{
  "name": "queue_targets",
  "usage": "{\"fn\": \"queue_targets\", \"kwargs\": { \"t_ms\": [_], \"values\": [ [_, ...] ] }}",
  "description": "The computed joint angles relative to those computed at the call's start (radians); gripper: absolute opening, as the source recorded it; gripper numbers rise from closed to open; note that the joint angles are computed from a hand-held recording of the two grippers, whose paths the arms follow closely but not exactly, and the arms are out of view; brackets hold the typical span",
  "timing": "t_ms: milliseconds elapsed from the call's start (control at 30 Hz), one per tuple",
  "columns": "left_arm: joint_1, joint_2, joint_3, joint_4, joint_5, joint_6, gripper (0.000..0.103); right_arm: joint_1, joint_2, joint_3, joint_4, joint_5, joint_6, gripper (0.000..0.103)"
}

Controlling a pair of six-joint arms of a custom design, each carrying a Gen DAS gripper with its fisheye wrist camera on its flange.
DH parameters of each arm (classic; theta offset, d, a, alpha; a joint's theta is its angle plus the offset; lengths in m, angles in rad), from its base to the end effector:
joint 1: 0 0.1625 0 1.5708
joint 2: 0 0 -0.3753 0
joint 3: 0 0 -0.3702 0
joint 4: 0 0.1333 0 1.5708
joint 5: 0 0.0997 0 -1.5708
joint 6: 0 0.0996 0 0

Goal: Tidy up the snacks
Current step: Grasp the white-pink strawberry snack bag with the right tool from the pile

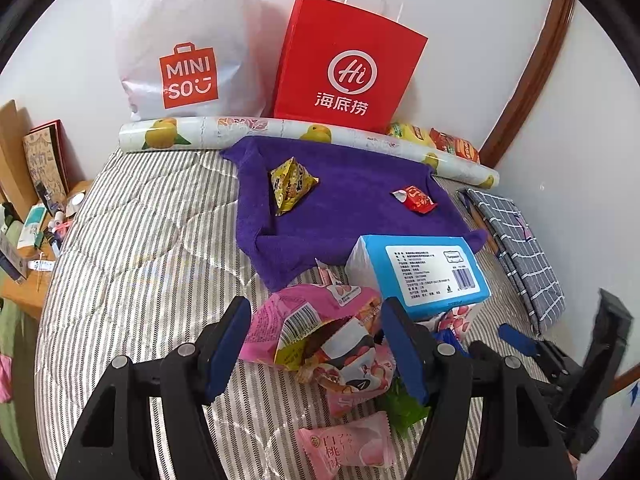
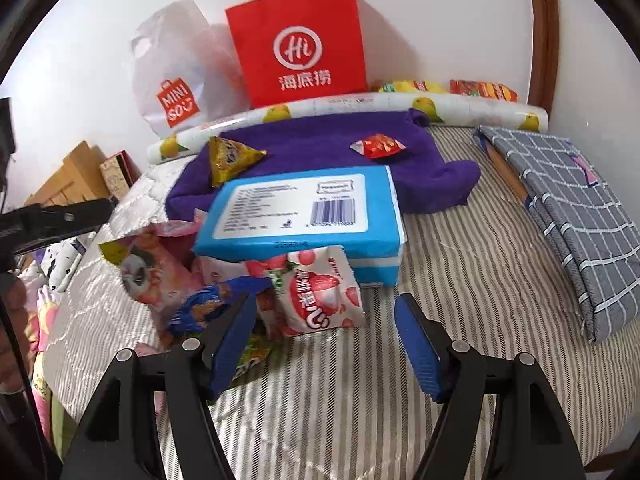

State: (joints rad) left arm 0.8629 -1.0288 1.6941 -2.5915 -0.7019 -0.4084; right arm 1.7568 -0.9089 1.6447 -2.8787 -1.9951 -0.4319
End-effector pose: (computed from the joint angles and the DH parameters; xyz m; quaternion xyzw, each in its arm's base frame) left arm -0.2315 -0.5925 0.2299 0.0596 0.8939 -0.3554 0.2665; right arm 0.2087 -0.6100 0.1877 0.2286 -0.9115 0.2490 0.2343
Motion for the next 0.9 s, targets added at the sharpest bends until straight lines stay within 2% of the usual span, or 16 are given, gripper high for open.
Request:
{"fn": "queue_targets", "kwargs": {
  "t_ms": [133, 233, 400, 467, 600, 667, 767, 867, 900],
  "values": [
    [0.0, -0.001, -0.002, -0.005, 0.001, 0.019, 0.066, -0.021, 0.025, -0.035, 0.049, 0.015, 0.028, 0.072],
    [0.005, -0.006, 0.0, -0.012, -0.007, 0.017, 0.066, -0.028, 0.047, -0.055, 0.066, 0.006, 0.02, 0.072],
    [0.016, -0.019, 0.006, 0.003, -0.015, 0.009, 0.066, -0.047, 0.041, -0.067, 0.139, 0.081, 0.036, 0.072],
    [0.018, -0.025, 0.011, 0.003, -0.018, 0.007, 0.066, -0.047, 0.04, -0.061, 0.132, 0.102, 0.017, 0.074],
    [0.019, -0.04, 0.026, 0.005, -0.022, -0.01, 0.066, -0.043, 0.06, -0.064, 0.106, 0.099, 0.006, 0.083],
    [0.017, -0.045, 0.033, 0.012, -0.021, -0.02, 0.066, -0.045, 0.065, -0.069, 0.103, 0.107, 0.012, 0.083],
    [0.013, -0.048, 0.042, 0.018, -0.021, -0.022, 0.066, -0.053, 0.075, -0.093, 0.143, 0.124, 0.028, 0.089],
    [0.01, -0.055, 0.053, 0.017, -0.029, -0.03, 0.066, -0.063, 0.081, -0.106, 0.174, 0.143, 0.013, 0.089],
    [0.008, -0.058, 0.057, 0.018, -0.03, -0.035, 0.066, -0.067, 0.077, -0.105, 0.181, 0.151, 0.007, 0.086]
  ]
}}
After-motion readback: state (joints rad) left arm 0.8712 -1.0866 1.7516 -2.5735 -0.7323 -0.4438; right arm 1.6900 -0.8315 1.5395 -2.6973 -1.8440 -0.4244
